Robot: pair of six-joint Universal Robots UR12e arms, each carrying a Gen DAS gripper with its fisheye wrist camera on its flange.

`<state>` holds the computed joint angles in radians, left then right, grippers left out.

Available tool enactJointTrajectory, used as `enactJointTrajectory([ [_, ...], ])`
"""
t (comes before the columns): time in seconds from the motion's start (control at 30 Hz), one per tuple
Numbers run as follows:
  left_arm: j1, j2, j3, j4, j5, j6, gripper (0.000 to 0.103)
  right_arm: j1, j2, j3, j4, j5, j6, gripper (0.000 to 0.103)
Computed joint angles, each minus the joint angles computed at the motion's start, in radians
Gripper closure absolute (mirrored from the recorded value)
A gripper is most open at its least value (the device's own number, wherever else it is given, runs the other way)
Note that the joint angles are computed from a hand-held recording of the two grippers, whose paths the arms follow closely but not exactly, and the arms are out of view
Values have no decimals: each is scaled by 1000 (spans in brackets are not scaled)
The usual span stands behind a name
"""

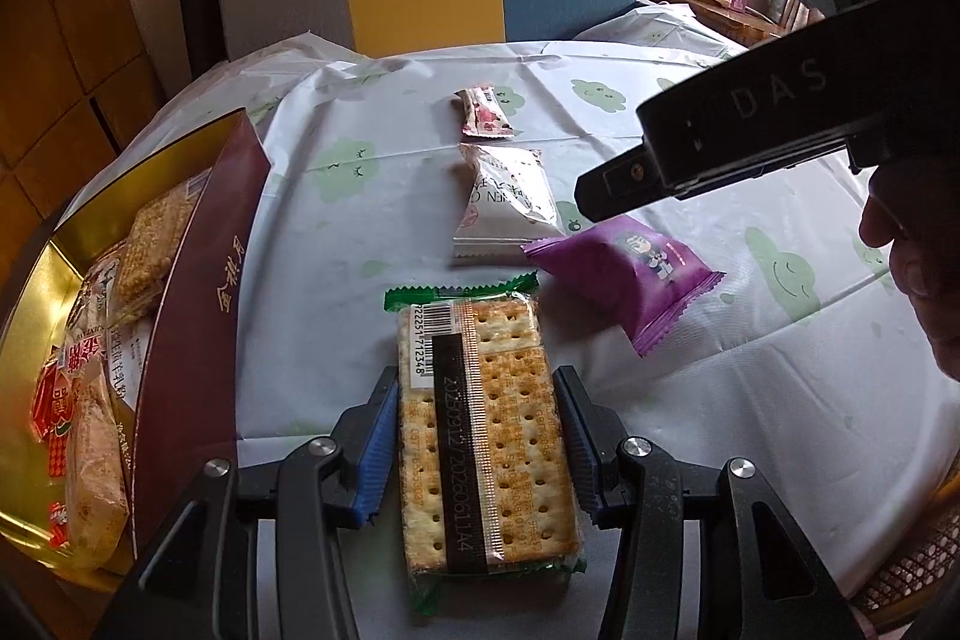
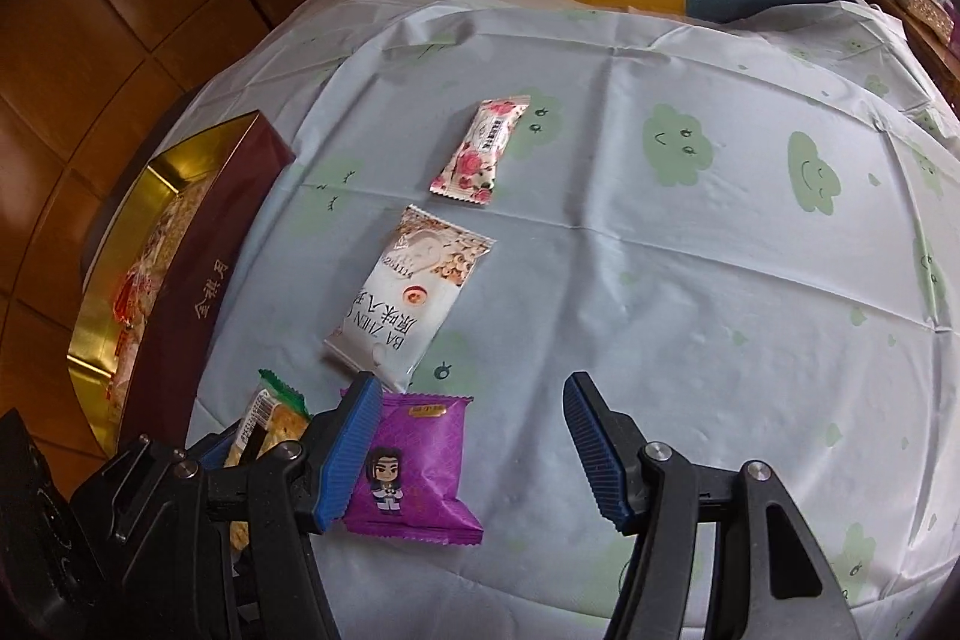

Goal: Organize snacks
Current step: 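Lift the cracker pack with the left gripper while the right gripper grasps the purple pouch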

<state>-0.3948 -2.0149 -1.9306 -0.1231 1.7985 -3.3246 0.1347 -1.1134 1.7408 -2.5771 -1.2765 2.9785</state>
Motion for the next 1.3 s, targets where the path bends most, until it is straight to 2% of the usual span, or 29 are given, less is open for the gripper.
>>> enactJointTrajectory([
  [0.17, -9, -1, -9, 23, 23, -1, 53, 20, 10, -10, 24, -58, -56, 40],
  [0.2, -10, -1, -10, 24, 24, -3, 53, 24, 8, -7, 15, -68, -71, 47],
  [0.23, -10, -1, -10, 23, 25, -4, 53, 26, 7, -6, 13, -72, -85, 58],
  [0.3, -10, -1, -10, 22, 25, -5, 53, 29, 4, -6, 15, -93, -97, 67],
  [0.4, -12, -1, -11, 24, 30, -10, 53, 32, 7, -17, 41, -148, -85, 67],
  [0.5, -11, -3, -9, 26, 34, -15, 53, 44, 21, -38, 93, -271, -55, 65],
  [0.63, -9, -4, -6, 18, 32, -16, 53, 35, 23, -45, 103, -252, -32, 64],
  [0.73, -2, -2, -6, 16, 13, -19, 53, 21, 21, -48, 121, -205, -7, 61],
  [0.87, 5, 0, -10, 22, -7, -22, 53, -8, 13, -46, 81, -143, 41, 59],
  [1.0, 3, -3, -14, 40, -1, -18, 53, -47, 2, -29, 16, -53, 156, 46],
  [1.07, 4, -3, -17, 46, -8, -20, 53, -53, 6, -33, 25, -38, 174, 46],
  [1.13, 3, -5, -18, 53, -5, -15, 53, -48, 10, -38, 47, -10, 166, 46],
  [1.3, 3, -5, -23, 67, -6, -18, 53, -32, 0, -31, 94, 57, 44, 44],
])
